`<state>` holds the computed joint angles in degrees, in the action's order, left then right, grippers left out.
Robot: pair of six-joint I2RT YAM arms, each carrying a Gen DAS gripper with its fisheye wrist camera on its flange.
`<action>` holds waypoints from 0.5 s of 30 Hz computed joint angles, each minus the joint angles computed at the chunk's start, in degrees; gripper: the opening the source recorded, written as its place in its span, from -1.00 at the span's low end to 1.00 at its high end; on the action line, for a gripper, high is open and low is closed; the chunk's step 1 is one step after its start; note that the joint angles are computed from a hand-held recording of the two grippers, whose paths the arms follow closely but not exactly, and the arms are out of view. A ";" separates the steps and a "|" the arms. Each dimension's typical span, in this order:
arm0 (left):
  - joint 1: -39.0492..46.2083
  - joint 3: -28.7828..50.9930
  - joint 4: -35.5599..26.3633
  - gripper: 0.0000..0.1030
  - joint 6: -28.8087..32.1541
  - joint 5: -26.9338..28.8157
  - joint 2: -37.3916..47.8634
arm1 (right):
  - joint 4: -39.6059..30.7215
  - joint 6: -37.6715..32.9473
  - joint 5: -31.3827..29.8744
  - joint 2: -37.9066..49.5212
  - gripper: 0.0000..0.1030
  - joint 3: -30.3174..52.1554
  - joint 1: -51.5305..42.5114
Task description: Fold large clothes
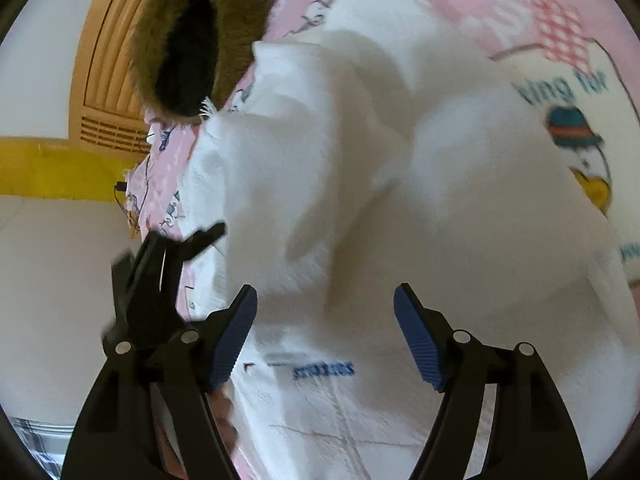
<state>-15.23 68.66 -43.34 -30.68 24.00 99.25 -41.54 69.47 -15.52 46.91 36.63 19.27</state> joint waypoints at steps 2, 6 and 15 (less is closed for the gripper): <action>-1.90 3.28 -1.99 0.88 3.37 -2.71 2.11 | -1.45 1.20 0.24 -2.99 0.34 -1.47 -0.16; -4.74 8.53 -7.45 0.88 8.25 -7.50 6.84 | -3.90 3.61 1.06 -7.75 0.32 -3.14 0.49; -4.07 2.56 -0.52 0.78 11.63 -11.75 2.54 | -4.75 3.28 4.10 -9.51 0.31 -1.67 1.72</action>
